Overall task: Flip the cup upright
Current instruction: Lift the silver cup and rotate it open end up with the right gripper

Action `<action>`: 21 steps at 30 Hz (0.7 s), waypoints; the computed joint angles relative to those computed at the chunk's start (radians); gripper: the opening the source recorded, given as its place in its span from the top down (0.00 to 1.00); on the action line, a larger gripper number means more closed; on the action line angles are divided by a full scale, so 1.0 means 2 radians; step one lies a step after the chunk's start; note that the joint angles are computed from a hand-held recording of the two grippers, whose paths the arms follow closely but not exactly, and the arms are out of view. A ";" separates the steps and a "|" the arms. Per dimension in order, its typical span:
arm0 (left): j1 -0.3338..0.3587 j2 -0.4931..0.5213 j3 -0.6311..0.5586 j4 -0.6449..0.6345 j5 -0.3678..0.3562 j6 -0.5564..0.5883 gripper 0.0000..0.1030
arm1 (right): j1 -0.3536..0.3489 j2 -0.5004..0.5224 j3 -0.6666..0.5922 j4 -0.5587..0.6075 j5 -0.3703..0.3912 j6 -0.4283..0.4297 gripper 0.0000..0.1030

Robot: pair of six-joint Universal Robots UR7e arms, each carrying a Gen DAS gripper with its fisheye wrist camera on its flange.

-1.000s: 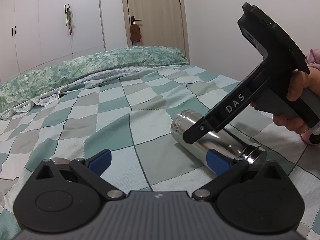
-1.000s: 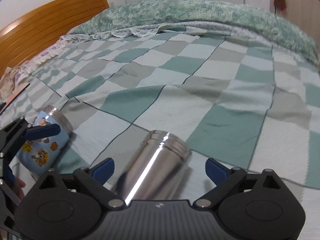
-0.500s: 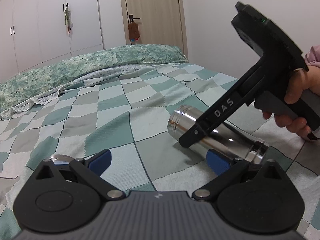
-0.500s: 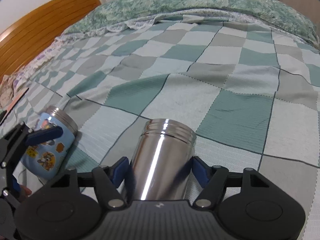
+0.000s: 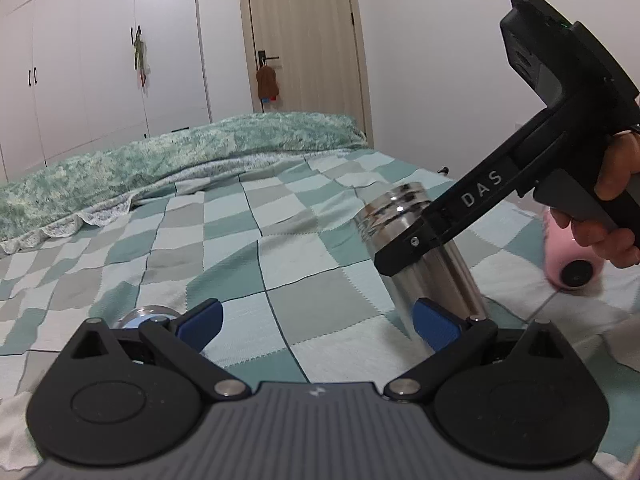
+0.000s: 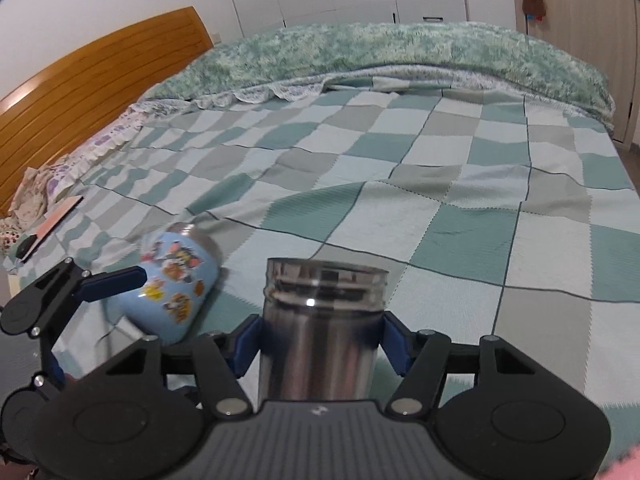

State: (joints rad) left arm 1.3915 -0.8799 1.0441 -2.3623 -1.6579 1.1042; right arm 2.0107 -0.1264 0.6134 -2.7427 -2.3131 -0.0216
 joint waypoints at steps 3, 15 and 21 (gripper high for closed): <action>0.000 -0.027 0.026 -0.004 -0.005 0.004 0.00 | 0.014 -0.019 0.043 -0.018 -0.006 0.011 0.40; 0.010 -0.141 0.139 -0.013 -0.026 0.017 0.00 | 0.078 -0.065 0.174 -0.067 -0.044 0.064 0.40; 0.020 -0.181 0.180 -0.009 -0.030 0.017 0.00 | 0.102 -0.080 0.226 -0.068 -0.057 0.116 0.40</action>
